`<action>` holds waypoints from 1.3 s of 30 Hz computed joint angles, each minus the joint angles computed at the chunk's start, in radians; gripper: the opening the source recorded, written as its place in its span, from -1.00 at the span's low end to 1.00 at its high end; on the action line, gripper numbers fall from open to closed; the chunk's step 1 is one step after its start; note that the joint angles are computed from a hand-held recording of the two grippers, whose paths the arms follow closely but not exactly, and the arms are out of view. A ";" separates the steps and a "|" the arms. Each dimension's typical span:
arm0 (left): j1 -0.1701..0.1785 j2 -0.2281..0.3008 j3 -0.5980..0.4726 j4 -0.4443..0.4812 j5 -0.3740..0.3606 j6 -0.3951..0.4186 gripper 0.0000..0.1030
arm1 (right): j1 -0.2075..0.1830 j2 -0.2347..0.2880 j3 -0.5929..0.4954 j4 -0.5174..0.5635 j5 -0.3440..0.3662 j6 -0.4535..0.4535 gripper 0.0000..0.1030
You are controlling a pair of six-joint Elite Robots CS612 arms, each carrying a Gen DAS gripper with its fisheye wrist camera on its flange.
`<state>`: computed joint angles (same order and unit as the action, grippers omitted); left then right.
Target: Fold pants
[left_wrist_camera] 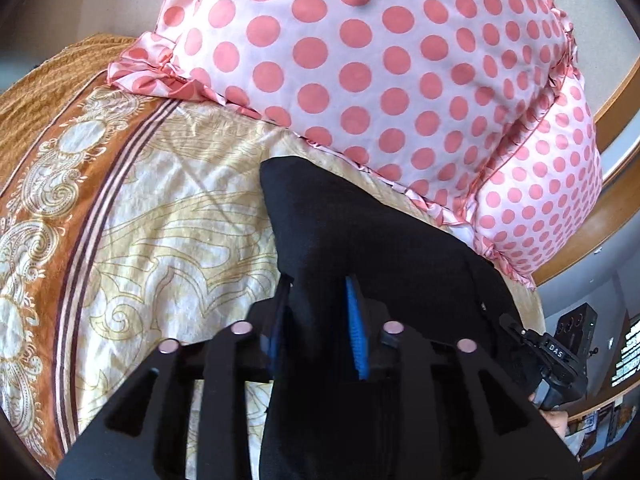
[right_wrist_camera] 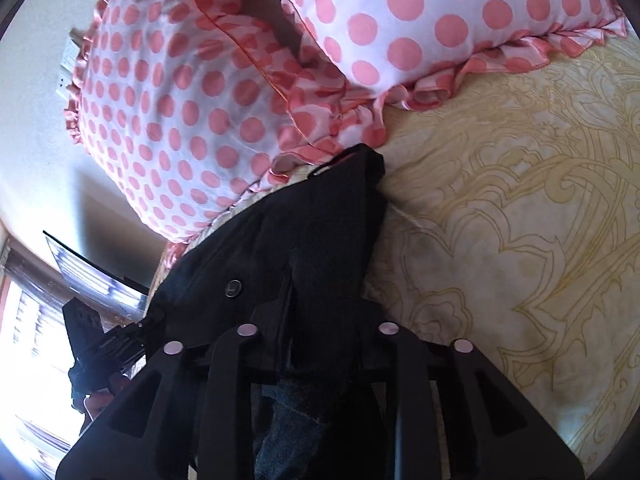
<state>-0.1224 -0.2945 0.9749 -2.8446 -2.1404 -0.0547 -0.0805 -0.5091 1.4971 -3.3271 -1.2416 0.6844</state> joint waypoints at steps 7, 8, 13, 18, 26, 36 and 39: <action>0.009 -0.087 0.191 -0.323 0.084 -0.009 0.42 | 0.046 -0.077 0.102 -0.073 -0.327 -0.138 0.13; 0.013 -0.103 0.222 -0.341 0.038 0.015 0.50 | 0.052 -0.082 0.116 -0.115 -0.343 -0.167 0.13; 0.012 -0.159 0.321 -0.197 -0.221 0.152 0.64 | 0.076 -0.101 0.144 -0.182 -0.152 -0.268 0.13; -0.015 -0.151 0.308 -0.010 -0.162 0.218 0.63 | 0.075 -0.085 0.122 -0.039 -0.056 -0.188 0.25; -0.018 -0.139 0.292 -0.017 -0.128 0.146 0.52 | 0.060 -0.063 0.133 -0.124 0.010 -0.075 0.28; -0.023 -0.252 0.612 -0.539 0.181 0.194 0.96 | 0.197 -0.151 0.267 -0.251 -0.390 -0.260 0.97; -0.025 -0.255 0.671 -0.628 0.246 0.225 0.96 | 0.222 -0.148 0.285 -0.243 -0.441 -0.237 0.97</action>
<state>-0.1471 -0.5499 1.6457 -3.4731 -1.8945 0.1699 0.1418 -0.6571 1.7821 -3.5698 -1.6824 0.4477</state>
